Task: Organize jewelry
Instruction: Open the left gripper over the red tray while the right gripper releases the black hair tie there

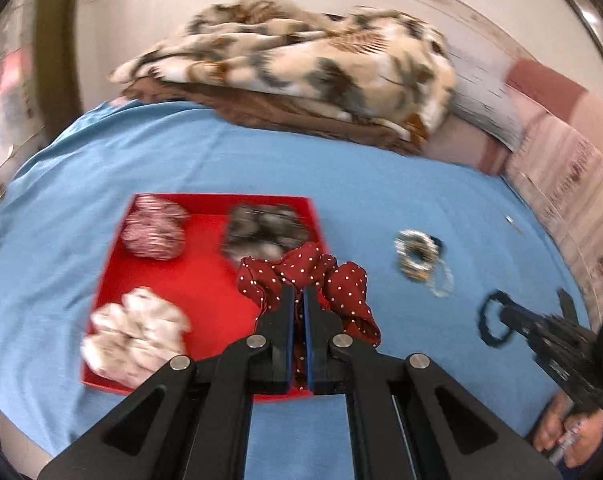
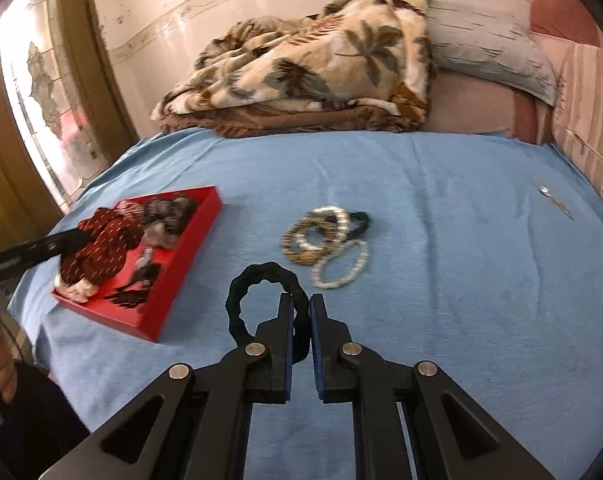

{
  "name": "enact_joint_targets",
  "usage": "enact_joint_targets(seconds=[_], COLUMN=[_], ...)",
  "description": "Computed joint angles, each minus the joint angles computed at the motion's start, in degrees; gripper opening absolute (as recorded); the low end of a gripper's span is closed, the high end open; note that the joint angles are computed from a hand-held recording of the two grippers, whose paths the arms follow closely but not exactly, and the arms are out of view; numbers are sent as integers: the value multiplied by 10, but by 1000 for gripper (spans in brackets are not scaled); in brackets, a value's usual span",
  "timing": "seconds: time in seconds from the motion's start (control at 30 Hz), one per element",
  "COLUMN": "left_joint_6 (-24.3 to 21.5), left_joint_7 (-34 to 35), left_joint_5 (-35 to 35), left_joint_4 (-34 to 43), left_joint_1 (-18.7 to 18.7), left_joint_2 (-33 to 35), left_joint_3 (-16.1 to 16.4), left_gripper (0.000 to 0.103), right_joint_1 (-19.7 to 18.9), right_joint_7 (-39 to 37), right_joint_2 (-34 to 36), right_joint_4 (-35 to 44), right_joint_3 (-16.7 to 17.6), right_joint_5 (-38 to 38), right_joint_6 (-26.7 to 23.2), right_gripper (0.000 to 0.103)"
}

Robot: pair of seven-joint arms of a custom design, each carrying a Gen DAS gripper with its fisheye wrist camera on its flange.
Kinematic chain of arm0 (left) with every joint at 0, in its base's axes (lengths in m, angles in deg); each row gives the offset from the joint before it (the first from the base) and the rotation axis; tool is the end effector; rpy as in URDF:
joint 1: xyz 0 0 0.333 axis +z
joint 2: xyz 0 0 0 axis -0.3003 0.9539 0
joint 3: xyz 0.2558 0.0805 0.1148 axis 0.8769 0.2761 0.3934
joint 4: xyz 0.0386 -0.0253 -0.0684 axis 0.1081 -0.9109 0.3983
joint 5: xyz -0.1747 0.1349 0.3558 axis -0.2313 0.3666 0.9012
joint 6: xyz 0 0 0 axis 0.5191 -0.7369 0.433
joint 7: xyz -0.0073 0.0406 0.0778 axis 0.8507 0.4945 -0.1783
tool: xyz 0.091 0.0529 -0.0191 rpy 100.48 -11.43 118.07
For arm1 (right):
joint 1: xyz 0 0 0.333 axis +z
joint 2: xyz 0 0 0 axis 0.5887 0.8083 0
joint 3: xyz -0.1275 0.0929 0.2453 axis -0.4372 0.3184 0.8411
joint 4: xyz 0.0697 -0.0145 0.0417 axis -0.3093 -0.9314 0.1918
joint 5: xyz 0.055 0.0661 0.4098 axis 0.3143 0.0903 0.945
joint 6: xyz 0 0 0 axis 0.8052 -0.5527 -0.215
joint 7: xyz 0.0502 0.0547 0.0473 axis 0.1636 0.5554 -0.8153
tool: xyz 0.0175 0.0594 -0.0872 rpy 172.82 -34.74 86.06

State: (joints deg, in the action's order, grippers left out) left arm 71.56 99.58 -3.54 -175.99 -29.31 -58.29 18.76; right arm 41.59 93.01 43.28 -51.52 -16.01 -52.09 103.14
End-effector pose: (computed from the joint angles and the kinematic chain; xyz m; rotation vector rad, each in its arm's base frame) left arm 0.6384 -0.2224 0.5312 -1.9389 1.6602 -0.8546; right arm 0.6775 0.1081 0.5293 -1.9741 1.3430 -0.4835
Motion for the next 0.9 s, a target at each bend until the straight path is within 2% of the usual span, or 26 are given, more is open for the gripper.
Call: enact_joint_targets(seconds=[0.1,0.27,0.43,0.57,0.67,0.73,0.9], left_joint_6=[5,17,59,57,49,46,51], left_joint_7=[-6,10,61,80,49,41,62], left_joint_5=[4,-31,-123,-150,-109,-107,-172], left_joint_4=[-9,-17,-41,-36,-26,-17,-4], left_joint_1=[15,44,73,76,68,72,96], left_joint_2=[-5,-1,2,13,22,29,49], left_joint_3=[13,21,17,21,40,44,38], left_gripper=[4,4,4,4,4,4,4], right_joint_1=[10,32,52,75,97,109,134], right_joint_7=[8,33,55,74,83,90,111], right_joint_2=[12,52,94,138,165,182,233], right_joint_4=[22,86,144,197,224,243,309], right_joint_3=[7,22,39,47,48,48,46], right_joint_5=[-8,-26,-37,-62,-97,-117,-157], right_joint_6=[-19,-60,-103,-136,-144,-150,-175], right_gripper=[10,10,10,10,10,10,10])
